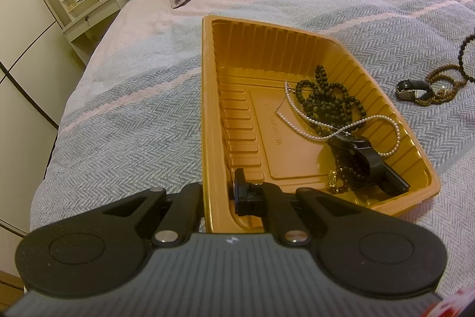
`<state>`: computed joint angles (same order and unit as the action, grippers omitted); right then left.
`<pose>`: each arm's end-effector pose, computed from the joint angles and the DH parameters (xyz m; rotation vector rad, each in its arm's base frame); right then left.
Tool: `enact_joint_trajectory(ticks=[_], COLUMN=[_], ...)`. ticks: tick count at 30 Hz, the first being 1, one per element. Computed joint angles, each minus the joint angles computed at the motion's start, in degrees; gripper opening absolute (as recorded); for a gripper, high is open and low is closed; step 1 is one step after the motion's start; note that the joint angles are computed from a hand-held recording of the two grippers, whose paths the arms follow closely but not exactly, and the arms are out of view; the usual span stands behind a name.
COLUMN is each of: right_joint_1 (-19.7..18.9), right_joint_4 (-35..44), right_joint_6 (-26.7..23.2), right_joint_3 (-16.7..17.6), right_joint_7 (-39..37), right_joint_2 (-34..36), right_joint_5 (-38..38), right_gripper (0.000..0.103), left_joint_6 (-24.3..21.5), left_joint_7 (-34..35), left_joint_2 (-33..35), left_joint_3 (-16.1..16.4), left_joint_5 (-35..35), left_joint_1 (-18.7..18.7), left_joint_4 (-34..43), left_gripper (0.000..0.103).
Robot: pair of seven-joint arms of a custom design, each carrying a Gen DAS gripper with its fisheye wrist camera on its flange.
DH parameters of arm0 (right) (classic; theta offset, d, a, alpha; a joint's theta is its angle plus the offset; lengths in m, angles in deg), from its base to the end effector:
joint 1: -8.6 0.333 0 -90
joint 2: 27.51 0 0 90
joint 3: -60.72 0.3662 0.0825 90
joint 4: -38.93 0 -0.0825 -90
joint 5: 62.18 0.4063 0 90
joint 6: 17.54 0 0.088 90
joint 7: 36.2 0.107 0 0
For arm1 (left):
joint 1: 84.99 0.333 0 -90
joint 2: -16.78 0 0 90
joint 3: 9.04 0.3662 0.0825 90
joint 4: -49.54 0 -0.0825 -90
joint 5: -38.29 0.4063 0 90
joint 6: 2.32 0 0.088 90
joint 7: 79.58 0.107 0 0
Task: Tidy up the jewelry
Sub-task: 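Lower the brown bead bracelet into the tray and open the right gripper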
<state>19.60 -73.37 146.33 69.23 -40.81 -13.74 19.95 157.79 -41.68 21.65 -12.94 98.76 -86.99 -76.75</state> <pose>0.6338 0.1605 0.4273 -2.0154 0.9634 -0.4616 0.5796 -0.0998 0.4172 -1.6267 1.8230 -0.3427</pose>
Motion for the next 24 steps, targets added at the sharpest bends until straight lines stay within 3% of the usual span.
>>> enact_joint_trajectory(ticks=[8,24], right_joint_1=[1.8,3.1], right_joint_4=[4.1,10.4], right_joint_6=[-5.8,-5.9], right_joint_3=[1.9,5.8], right_joint_7=[0.7,7.7], right_joint_2=[1.7,8.0], right_joint_5=[-2.0,-10.3], right_gripper=[0.007,0.007], left_joint_6=[-0.1,0.1], left_joint_7=[0.0,0.2], left_joint_2=[0.1,0.2], left_joint_3=[0.0,0.1], left_joint_5=[-0.1,-0.3], left_joint_1=[-0.1,-0.1], left_joint_4=[0.1,0.2], left_gripper=[0.004,0.004])
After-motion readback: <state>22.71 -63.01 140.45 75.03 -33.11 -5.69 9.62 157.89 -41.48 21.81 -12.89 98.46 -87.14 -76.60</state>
